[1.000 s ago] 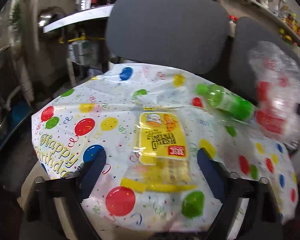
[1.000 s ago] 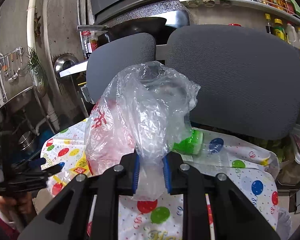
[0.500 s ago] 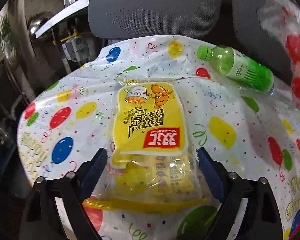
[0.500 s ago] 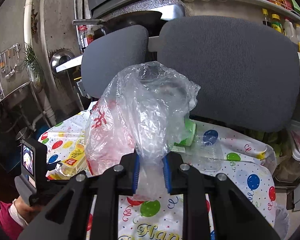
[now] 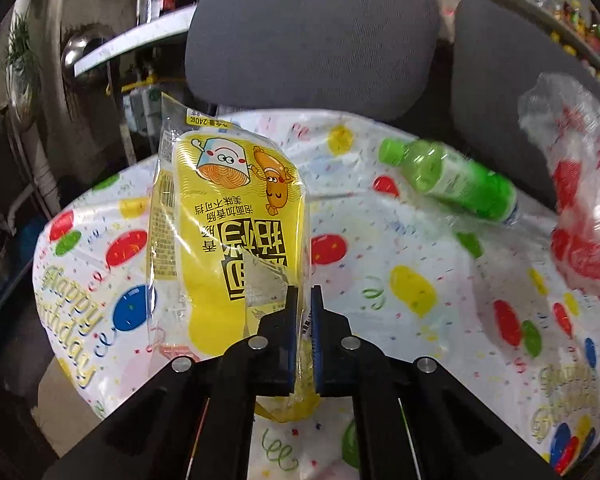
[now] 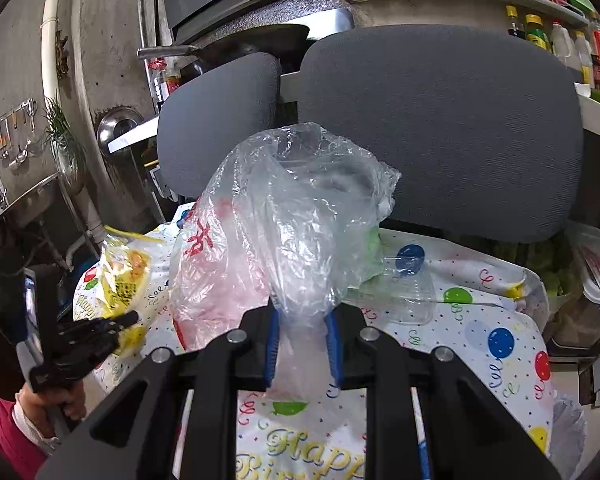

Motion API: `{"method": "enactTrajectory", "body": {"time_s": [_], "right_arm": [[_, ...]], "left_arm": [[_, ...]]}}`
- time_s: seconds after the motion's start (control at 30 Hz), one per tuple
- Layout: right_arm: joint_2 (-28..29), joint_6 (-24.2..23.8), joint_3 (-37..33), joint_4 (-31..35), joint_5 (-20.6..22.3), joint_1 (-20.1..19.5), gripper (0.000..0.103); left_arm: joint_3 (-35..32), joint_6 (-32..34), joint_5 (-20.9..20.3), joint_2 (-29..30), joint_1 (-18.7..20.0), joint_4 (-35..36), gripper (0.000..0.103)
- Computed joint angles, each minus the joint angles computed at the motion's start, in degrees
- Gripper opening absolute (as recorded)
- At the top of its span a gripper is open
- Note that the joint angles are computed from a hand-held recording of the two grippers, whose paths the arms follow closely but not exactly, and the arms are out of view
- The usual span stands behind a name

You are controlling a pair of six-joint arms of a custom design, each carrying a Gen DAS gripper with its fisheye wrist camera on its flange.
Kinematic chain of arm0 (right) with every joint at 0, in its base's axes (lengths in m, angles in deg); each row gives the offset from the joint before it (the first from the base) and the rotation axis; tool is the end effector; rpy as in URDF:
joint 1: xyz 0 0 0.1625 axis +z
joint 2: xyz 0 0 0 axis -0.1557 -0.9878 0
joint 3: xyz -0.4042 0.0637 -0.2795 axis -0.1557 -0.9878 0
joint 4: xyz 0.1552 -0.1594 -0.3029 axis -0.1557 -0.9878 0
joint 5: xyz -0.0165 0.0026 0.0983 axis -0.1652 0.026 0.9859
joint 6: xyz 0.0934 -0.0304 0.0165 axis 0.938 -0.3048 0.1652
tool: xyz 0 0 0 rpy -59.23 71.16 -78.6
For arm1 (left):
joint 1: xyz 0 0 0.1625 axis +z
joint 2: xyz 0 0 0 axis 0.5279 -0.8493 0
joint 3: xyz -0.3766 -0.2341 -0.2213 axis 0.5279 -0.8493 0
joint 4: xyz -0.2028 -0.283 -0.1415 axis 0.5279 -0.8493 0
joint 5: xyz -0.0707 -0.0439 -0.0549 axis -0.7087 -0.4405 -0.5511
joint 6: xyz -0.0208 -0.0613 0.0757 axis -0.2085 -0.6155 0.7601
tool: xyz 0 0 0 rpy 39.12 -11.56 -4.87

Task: Collect trash
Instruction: 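Carry the bag and snack package over the trash bin and open both tools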

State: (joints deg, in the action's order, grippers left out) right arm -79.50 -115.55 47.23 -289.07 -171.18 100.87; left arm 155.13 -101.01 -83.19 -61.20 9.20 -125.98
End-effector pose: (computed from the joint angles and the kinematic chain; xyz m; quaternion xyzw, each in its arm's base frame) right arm 0.1497 -0.4965 0.1547 0.3597 -0.8625 0.3327 0.1268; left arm -0.1089 -0.3976 0.1009 -0.0077 0.8067 -0.4462 0.3873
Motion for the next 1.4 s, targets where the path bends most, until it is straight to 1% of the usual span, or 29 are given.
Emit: {"method": "enactTrajectory", "body": {"time_s": [0.07,0.13,0.2,0.23,0.33,0.37,0.43,0.47,0.53,0.6,0.63,0.7,0.77,0.87,0.9,1.0,1.07,1.2,1.23,1.27,1.3,1.33,1.37,1.4], "right_arm": [[-0.94,0.02,0.77,-0.33,0.5,-0.55,0.02],[-1.85,0.06,1.66,-1.13,0.94,-1.23,0.02],[-3.39,0.16,2.63,-1.5,1.64,-2.4,0.02],[-4.09,0.18,3.09,-1.74,1.75,-2.91,0.02],[-7.12,-0.14,4.98,-2.78,1.72,-5.64,0.02],[-8.11,-0.24,5.58,-3.12,1.82,-6.66,0.02],[-10.35,-0.63,7.04,-4.16,1.76,-9.01,0.02],[-11.94,-0.9,8.01,-4.89,1.81,-10.69,0.02],[-15.49,-1.59,10.05,-6.53,1.68,-14.58,0.02],[-18.74,-2.0,11.56,-7.99,1.42,-18.38,0.02],[-20.55,-2.2,12.13,-8.45,0.93,-20.62,0.02],[-23.49,-2.38,12.79,-8.59,0.27,-24.55,0.02],[-26.73,-2.07,13.14,-7.46,0.67,-29.4,0.02],[-29.3,-1.44,12.41,-4.81,0.6,-34.81,0.02],[-29.61,-1.24,11.86,-3.72,0.41,-36.14,0.02],[-29.17,-0.46,9.73,-0.18,-0.27,-38.4,0.02],[-28.03,-0.24,7.13,3.41,-1.7,-39.13,0.02],[-25.51,0.38,2.44,9.11,-2.75,-39.35,0.023],[-24.71,0.79,1.01,10.77,-2.71,-39.22,0.027],[-24.17,1.24,0.68,10.94,-3.33,-38.89,0.03],[-23.77,1.56,0.03,11.33,-3.49,-38.85,0.035],[-23.49,1.86,-0.47,11.82,-3.45,-38.75,0.045],[-23.38,2.05,-1.0,12.57,-3.44,-38.64,0.051],[-23.39,1.97,-1.16,12.67,-3.38,-38.68,0.061]], "left_arm": [[1.08,0.59,0.04,0.11,-2.56,-1.8,0.006],[2.21,2.42,0.4,0.62,-6.04,-5.69,0.006],[1.4,4.36,-0.01,-0.43,-9.1,-4.85,0.007],[0.53,7.27,-0.64,-0.2,-10.09,-6.57,0.007],[-4.02,16.5,-4.55,1.66,-11.85,-10.01,0.007],[-6.1,20.25,-6.71,2.67,-11.93,-11.88,0.007],[-9.58,25.35,-11.08,4.23,-11.56,-14.43,0.007],[-12.3,28.34,-14.32,5.31,-11.09,-15.02,0.007],[-16.71,31.85,-18.52,7.11,-10.5,-13.98,0.007],[-21.19,34.67,-23.89,9.06,-9.8,-12.52,0.007],[-23.75,36.05,-26.75,10.26,-9.46,-11.52,0.008],[-28.55,38.46,-30.84,13.12,-9.1,-9.33,0.008],[-33.48,39.74,-35.34,15.69,-8.62,-5.55,0.008],[-42.12,41.1,-42.92,19.97,-7.64,2.71,0.008],[-43.89,41.23,-44.09,20.93,-7.49,4.59,0.009],[-51.02,42.19,-46.67,24.3,-6.82,12.45,0.009],[-54.44,42.69,-47.01,25.82,-6.61,16.02,0.01],[-58.18,42.8,-47.67,26.97,-5.82,19.42,0.013],[-58.73,42.81,-47.43,27.1,-5.7,20.02,0.015],[-59.41,42.97,-47.27,27.28,-5.53,20.91,0.016],[-59.78,43.06,-47.32,27.41,-5.46,21.38,0.018],[-60.46,43.14,-47.49,27.63,-5.32,22.2,0.019],[-61.4,43.13,-47.69,27.96,-5.23,23.18,0.021],[-61.43,43.23,-47.88,27.99,-5.11,23.38,0.023]]}}
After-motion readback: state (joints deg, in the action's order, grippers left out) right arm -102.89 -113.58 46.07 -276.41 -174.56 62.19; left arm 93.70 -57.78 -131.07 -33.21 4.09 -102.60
